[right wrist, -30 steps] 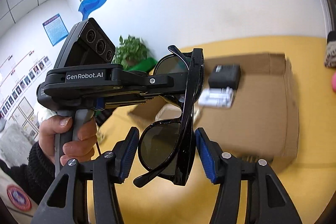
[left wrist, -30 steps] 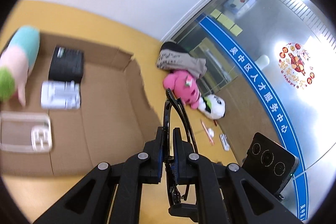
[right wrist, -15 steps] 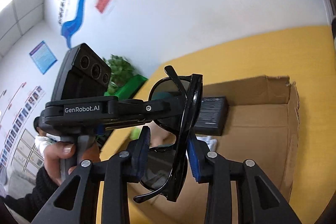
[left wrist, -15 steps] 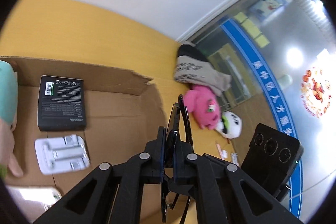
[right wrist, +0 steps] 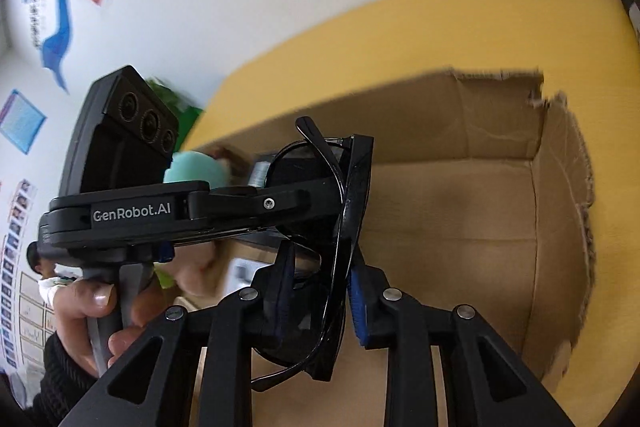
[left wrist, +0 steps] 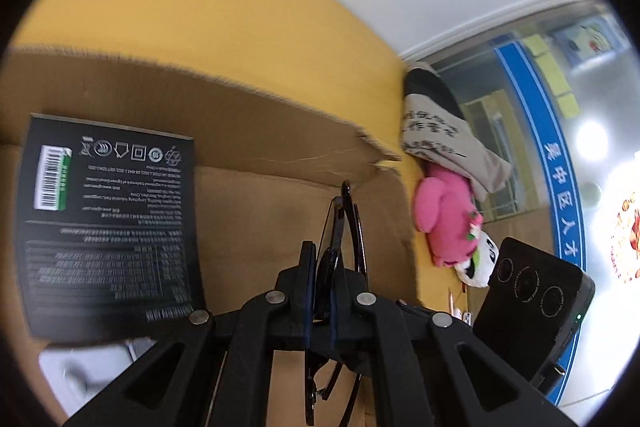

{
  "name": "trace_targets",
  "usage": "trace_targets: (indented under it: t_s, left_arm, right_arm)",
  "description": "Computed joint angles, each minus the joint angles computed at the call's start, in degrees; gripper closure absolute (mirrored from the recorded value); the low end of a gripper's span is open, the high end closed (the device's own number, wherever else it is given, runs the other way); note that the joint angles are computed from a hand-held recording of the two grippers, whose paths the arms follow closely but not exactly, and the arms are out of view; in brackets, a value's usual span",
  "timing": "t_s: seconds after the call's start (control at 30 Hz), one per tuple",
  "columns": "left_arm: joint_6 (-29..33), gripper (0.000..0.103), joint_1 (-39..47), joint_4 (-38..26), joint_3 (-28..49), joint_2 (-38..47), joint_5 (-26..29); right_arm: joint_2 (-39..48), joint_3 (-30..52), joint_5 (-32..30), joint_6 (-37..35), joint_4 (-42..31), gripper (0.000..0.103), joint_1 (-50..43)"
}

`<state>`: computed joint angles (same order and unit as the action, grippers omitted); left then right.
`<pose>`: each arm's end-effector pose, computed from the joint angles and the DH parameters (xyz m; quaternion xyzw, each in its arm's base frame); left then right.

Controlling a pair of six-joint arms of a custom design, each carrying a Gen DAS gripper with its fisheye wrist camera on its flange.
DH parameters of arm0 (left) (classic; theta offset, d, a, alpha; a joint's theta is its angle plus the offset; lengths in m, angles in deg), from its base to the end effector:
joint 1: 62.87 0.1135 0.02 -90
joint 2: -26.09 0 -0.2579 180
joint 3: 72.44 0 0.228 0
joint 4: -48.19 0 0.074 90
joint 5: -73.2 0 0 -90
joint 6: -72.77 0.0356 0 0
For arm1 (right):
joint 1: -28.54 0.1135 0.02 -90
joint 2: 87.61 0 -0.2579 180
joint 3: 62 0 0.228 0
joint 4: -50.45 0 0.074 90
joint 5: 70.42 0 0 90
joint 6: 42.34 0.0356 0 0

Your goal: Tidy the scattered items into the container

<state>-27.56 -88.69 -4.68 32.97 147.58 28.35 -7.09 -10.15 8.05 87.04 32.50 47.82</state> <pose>0.3575 -0.2010 0.1778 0.1918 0.8901 -0.4111 0.0432 0.2359 0.0900 0.1794 0.1248 0.9168 0.2615 0.2749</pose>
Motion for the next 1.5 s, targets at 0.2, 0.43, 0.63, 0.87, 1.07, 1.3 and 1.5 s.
trace_targets:
  t_s: [0.2, 0.43, 0.63, 0.87, 1.07, 1.3, 1.5]
  left_arm:
    - [0.51, 0.097, -0.25, -0.23, 1.60, 3.01, -1.15]
    - [2.20, 0.082, -1.73, -5.02, 3.87, 2.16, -6.16]
    - [3.74, 0.046, -1.89, -2.38, -1.72, -6.22, -11.01]
    - [6.80, 0.046, -0.62, 2.87, -14.46, -23.55, -16.42]
    - [10.16, 0.022, -0.54, 11.64, -37.00, -54.68, -27.71]
    - [14.76, 0.020, 8.27, 5.38, -55.68, -88.99, -27.61]
    - [31.55, 0.020, 42.72, -4.70, -62.92, -95.39, -2.83]
  right_arm:
    - [6.63, 1.86, -3.36, -0.94, 0.16, 0.075, -3.10]
    - [5.79, 2.69, -1.04, -1.52, -2.44, 0.053, -1.79]
    - [-0.68, 5.05, 7.14, -2.40, -8.77, 0.007, 3.11]
    - [-9.06, 9.20, 23.23, 0.07, -23.11, 0.007, 12.13]
    - [-15.12, 15.01, 53.24, 22.95, -47.38, 0.000, 42.58]
    - [7.19, 25.23, 66.41, 60.74, -63.68, 0.000, 68.33]
    - [22.95, 29.67, 68.52, 82.97, -75.08, 0.000, 75.60]
